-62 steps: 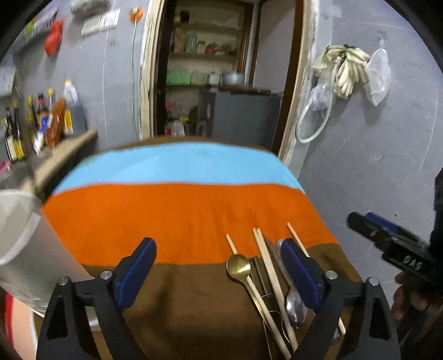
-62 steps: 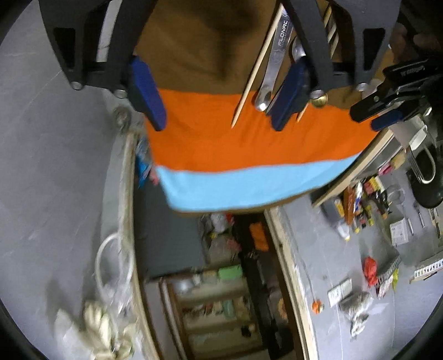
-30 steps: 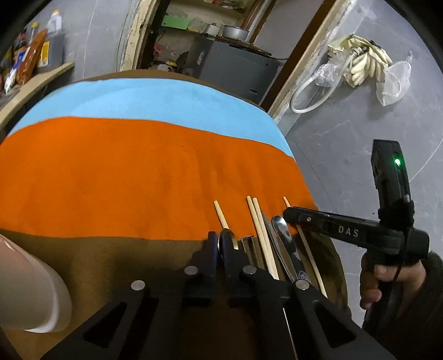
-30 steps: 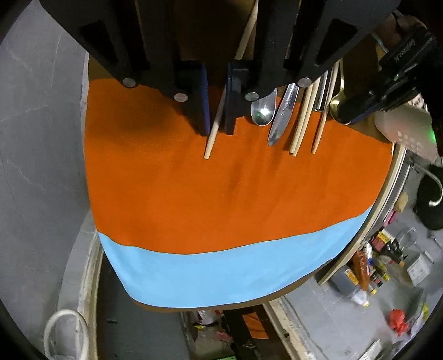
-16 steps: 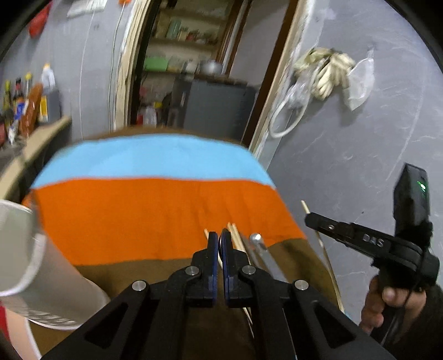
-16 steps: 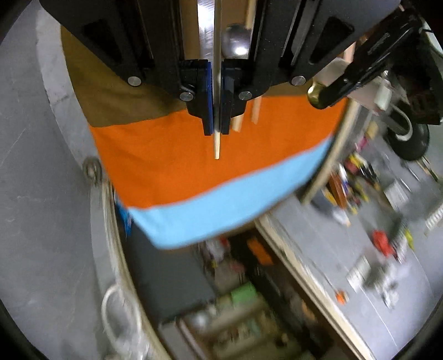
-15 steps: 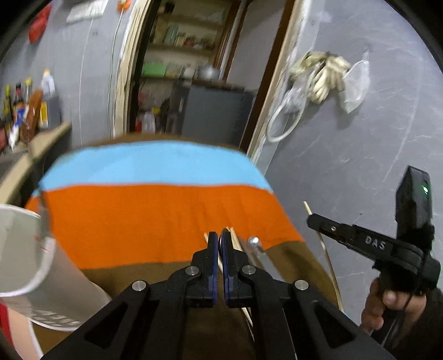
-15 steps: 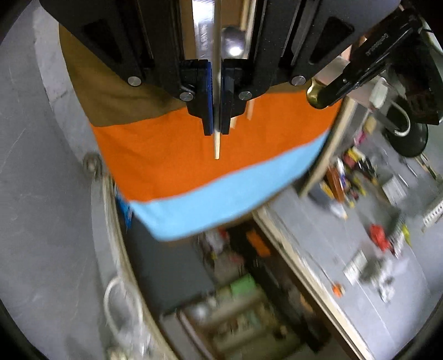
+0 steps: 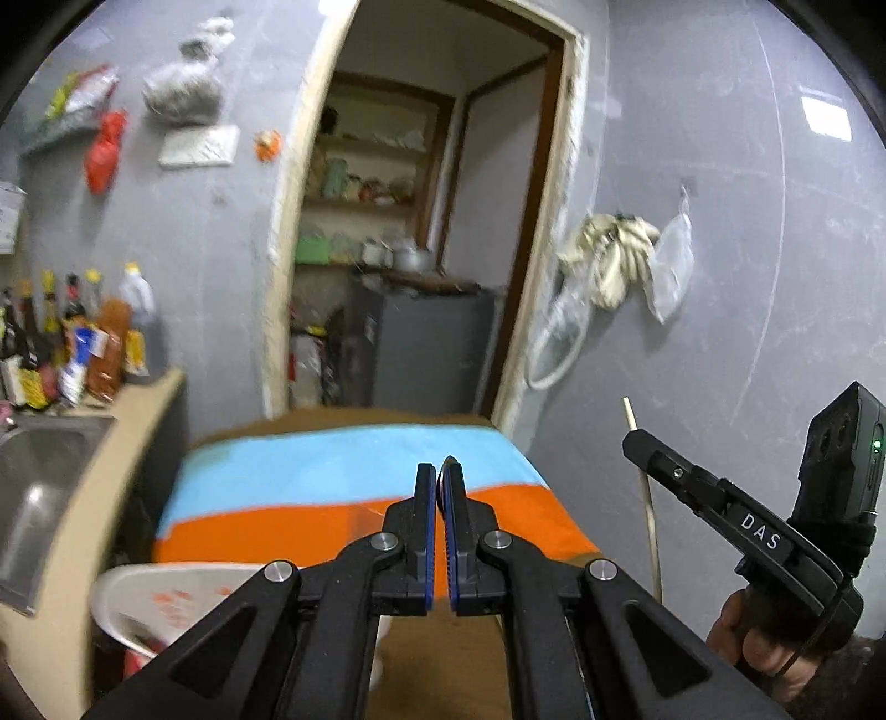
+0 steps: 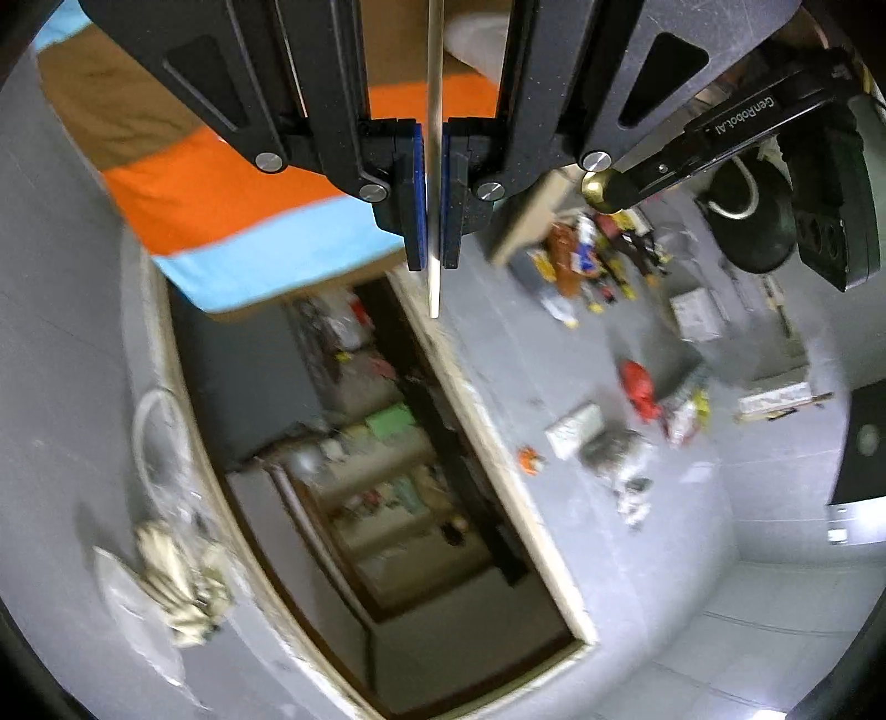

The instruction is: Organize utensils

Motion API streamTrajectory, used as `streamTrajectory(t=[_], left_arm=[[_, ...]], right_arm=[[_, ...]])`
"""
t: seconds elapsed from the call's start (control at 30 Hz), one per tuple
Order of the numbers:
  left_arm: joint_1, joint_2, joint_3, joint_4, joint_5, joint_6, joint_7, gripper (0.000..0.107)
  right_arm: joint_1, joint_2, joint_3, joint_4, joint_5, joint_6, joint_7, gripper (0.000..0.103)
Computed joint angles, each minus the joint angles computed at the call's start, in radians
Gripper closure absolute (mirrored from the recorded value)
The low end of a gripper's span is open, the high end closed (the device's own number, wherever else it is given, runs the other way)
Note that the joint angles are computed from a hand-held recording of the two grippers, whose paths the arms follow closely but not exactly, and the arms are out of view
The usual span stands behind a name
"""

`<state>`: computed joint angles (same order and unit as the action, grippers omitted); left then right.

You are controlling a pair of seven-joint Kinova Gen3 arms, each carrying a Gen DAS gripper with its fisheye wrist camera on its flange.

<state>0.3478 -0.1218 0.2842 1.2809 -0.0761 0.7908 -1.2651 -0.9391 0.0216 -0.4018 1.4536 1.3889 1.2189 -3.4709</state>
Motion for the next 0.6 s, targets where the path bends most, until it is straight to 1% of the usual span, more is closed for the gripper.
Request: streamTrajectory(t=[0.13, 0.27, 0.3, 0.4, 0.57, 0.6], left_arm=[[-0.048, -0.051, -0.052, 0.008, 0.014, 0.001, -0.007, 0.104], [-0.133, -0.091, -0.052, 0.021, -0.039, 0.0, 0.027, 0.104], [-0.163, -0.098, -0.045, 0.024, -0.066, -0.002, 0.046, 0.104], [-0.237, -0.111, -0.013, 0.038, -0.144, -0.005, 0.1, 0.104], [-0.357, -0.122, 0.079, 0.115, -0.316, -0.079, 0.236, 0.104], [-0.365, -0.122, 0.082, 0.13, -0.334, -0.091, 0.25, 0.104]], right_arm=[[-0.023, 0.075, 0.031, -0.087, 0.097, -0.069, 0.016, 0.099], [-0.043, 0.13, 0.094, -0.131, 0.172, -0.163, -0.019, 0.099], [-0.047, 0.143, 0.11, -0.142, 0.179, -0.185, -0.03, 0.099], [-0.074, 0.187, 0.151, -0.178, 0.195, -0.206, -0.055, 0.099], [-0.115, 0.258, 0.22, -0.195, 0.262, -0.224, -0.139, 0.099], [-0.123, 0.273, 0.231, -0.205, 0.271, -0.223, -0.138, 0.099]])
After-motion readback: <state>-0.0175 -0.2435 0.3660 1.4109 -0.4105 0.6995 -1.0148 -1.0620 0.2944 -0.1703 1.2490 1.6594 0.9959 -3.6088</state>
